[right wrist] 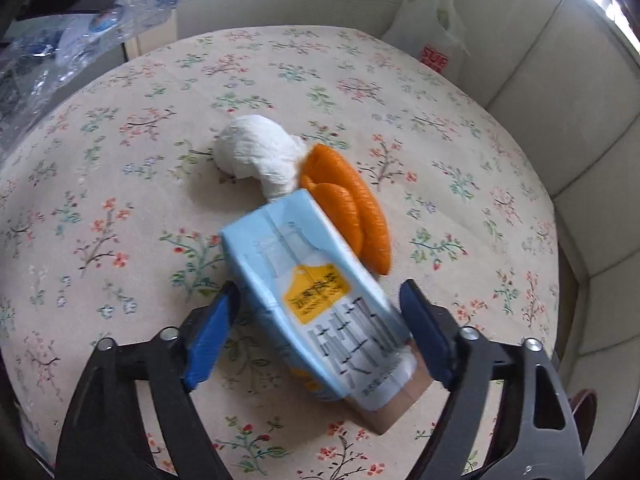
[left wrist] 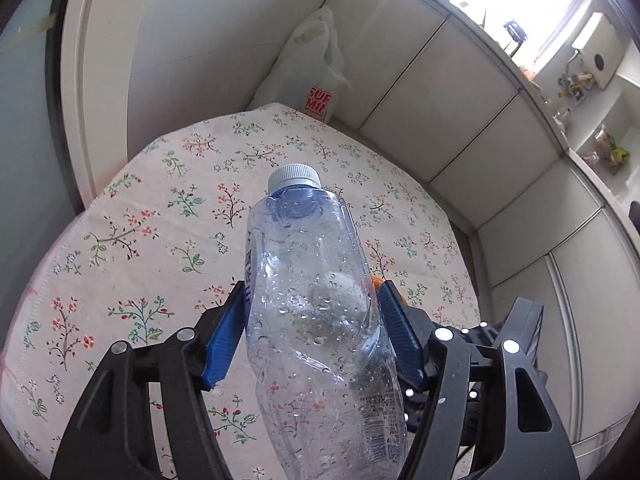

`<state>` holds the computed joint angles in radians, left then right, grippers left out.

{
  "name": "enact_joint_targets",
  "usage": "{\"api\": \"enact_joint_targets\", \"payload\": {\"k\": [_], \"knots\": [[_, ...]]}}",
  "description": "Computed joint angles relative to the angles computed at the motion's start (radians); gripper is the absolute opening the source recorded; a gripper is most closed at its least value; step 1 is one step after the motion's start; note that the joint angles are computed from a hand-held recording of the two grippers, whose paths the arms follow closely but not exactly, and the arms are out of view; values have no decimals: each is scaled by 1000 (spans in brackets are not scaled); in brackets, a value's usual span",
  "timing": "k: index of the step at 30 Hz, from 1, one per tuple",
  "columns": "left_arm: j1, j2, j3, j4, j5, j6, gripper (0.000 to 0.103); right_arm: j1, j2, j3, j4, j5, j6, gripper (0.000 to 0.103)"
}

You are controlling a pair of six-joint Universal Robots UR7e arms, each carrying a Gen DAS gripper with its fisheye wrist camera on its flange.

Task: Collect trash
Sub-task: 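Grasp the clear plastic bottle with the left gripper while the right gripper grasps the light blue milk carton, then carry the milk carton over the brown bin and open the right gripper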

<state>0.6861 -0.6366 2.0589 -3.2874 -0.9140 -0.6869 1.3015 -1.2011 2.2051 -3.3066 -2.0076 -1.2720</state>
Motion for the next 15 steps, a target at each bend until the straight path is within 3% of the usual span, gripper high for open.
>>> {"api": "enact_joint_targets", "payload": {"k": [5,15], "knots": [[15,1,-3,-2,-27,-27,65,-3,-31,1,67,30,58,64],[21,2,-7,23,-40,-50,65,6,-56,42,22,49,76,53]]}}
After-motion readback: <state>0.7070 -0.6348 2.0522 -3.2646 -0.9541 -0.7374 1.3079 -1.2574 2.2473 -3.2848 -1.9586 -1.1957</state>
